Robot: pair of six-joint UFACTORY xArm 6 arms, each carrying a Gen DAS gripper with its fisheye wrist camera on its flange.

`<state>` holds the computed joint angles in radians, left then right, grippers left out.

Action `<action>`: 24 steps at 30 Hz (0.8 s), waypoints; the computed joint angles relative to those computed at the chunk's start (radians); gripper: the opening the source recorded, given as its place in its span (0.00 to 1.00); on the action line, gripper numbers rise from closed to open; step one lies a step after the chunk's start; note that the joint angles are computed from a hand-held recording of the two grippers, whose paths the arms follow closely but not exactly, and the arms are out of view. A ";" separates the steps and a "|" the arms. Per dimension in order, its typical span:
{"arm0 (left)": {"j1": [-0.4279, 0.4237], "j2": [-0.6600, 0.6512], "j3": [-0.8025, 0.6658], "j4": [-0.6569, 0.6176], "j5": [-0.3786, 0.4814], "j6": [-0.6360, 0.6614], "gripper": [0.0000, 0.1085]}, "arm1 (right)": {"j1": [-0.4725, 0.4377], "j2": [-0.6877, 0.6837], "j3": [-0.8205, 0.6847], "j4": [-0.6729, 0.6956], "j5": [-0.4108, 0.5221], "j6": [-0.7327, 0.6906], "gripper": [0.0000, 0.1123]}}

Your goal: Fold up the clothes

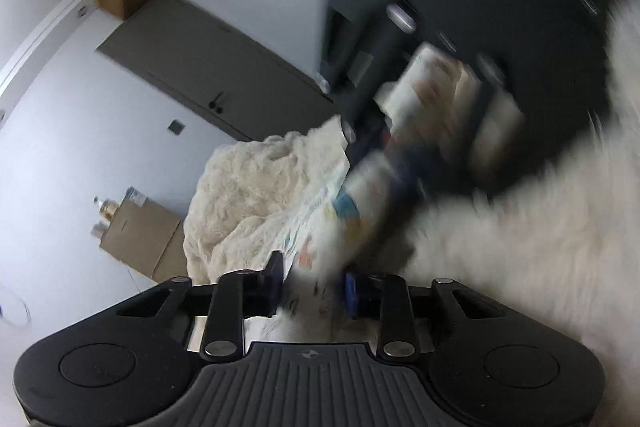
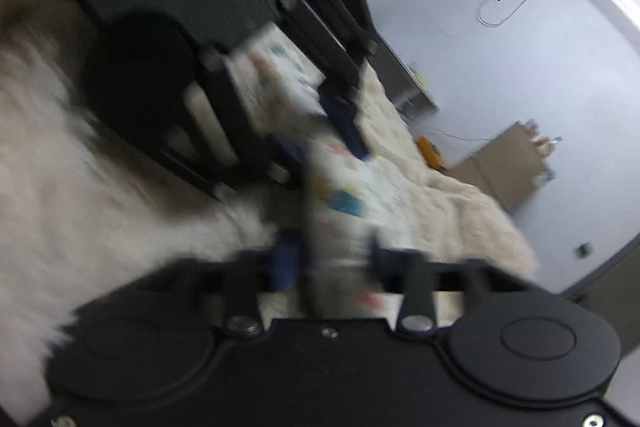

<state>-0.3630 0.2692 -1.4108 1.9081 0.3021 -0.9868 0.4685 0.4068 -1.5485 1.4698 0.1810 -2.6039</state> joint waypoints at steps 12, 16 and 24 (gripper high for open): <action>-0.005 -0.037 0.080 0.138 0.034 -0.139 0.32 | -0.114 -0.068 0.146 -0.317 -0.091 0.162 0.17; -0.016 -0.029 0.078 0.153 0.060 -0.144 0.34 | -0.128 -0.133 0.152 -0.127 0.128 0.038 0.48; 0.046 -0.060 0.093 0.213 -0.038 -0.218 0.31 | -0.087 0.004 0.023 -0.036 0.223 0.118 0.31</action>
